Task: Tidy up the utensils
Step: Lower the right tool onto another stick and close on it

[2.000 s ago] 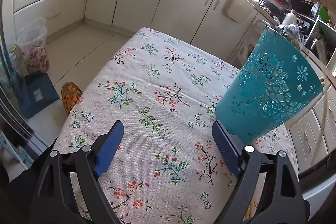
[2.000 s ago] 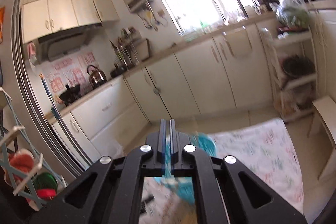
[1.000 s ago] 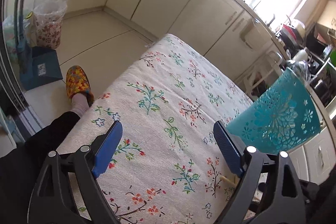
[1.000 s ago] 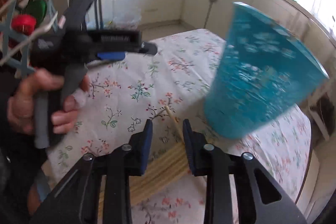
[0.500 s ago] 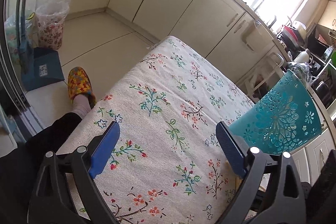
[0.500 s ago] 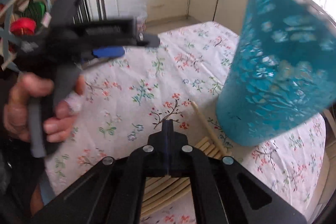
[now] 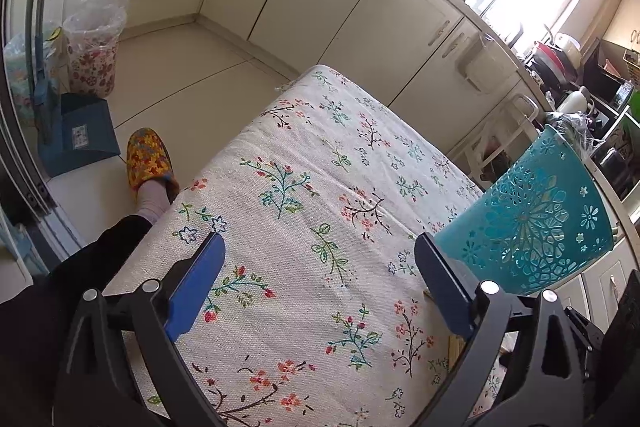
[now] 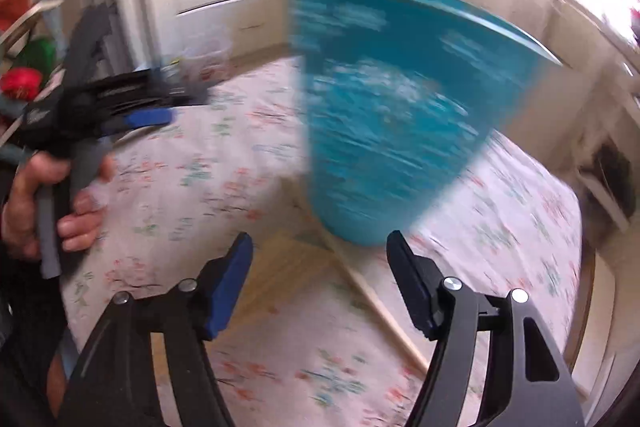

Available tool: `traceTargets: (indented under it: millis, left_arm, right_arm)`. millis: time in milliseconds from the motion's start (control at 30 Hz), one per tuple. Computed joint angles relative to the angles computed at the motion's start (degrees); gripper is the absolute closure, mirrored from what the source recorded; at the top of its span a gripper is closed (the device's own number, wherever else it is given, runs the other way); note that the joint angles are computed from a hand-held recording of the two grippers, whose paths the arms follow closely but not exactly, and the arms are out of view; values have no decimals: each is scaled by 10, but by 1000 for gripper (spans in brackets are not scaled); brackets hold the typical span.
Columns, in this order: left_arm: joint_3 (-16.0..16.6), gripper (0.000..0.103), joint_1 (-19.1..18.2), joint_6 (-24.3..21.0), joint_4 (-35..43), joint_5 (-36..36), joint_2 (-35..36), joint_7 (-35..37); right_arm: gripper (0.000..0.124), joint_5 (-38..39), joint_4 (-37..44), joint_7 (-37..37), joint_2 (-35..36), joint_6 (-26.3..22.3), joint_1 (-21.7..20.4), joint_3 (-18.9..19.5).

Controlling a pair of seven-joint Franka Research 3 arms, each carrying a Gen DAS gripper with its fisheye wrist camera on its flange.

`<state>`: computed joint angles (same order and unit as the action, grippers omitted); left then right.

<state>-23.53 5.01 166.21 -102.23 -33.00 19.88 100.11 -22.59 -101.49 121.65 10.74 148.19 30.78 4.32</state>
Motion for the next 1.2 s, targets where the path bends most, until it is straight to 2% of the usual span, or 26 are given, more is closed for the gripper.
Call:
traceTargets:
  millis: [133,267,300,367,400,467,633,767,800,867,967,1067,1200]
  left_arm:
    - [4,11,-3,-2,1,7,1,-3]
    - [6,11,-5,-2,2,16,1,-9]
    - [6,10,-5,-2,2,18,1,-10]
    - [7,10,-6,-2,1,21,0,-13]
    - [6,10,-6,-2,1,21,0,-14]
    - [5,10,-4,-3,2,22,1,-14]
    - [5,10,-4,-3,0,24,-1,-14]
    - [8,10,-6,-4,-1,29,-2,-18]
    - [10,10,-8,-4,-1,32,-2,-21]
    - [10,10,-9,-4,-1,35,-2,-22]
    - [10,10,-8,-4,-1,37,-2,-23]
    - [9,10,-7,-5,-1,37,-2,-22]
    - [8,9,-7,-5,-2,37,-3,-22]
  right_arm:
    - [76,25,25,-35,23,-25,-7,1]
    - [83,39,48,-77,40,-67,-3,0]
    - [87,49,39,-78,34,-62,-6,-1]
    - [105,63,28,-67,24,-81,-8,-4]
    - [108,66,22,-63,20,-84,-9,-4]
    - [109,65,-15,-27,-10,-78,-10,-5]
    - [112,18,-49,92,-60,-147,-3,14]
    - [113,44,-79,199,-100,-181,-4,41]
    - [113,68,-97,213,-113,-169,-6,47]
    - [112,96,-92,218,-98,-144,-8,57]
    - [109,53,-64,216,-80,-152,-3,61]
    - [109,39,-30,203,-46,-134,-2,52]
    - [109,31,39,151,18,-160,4,33]
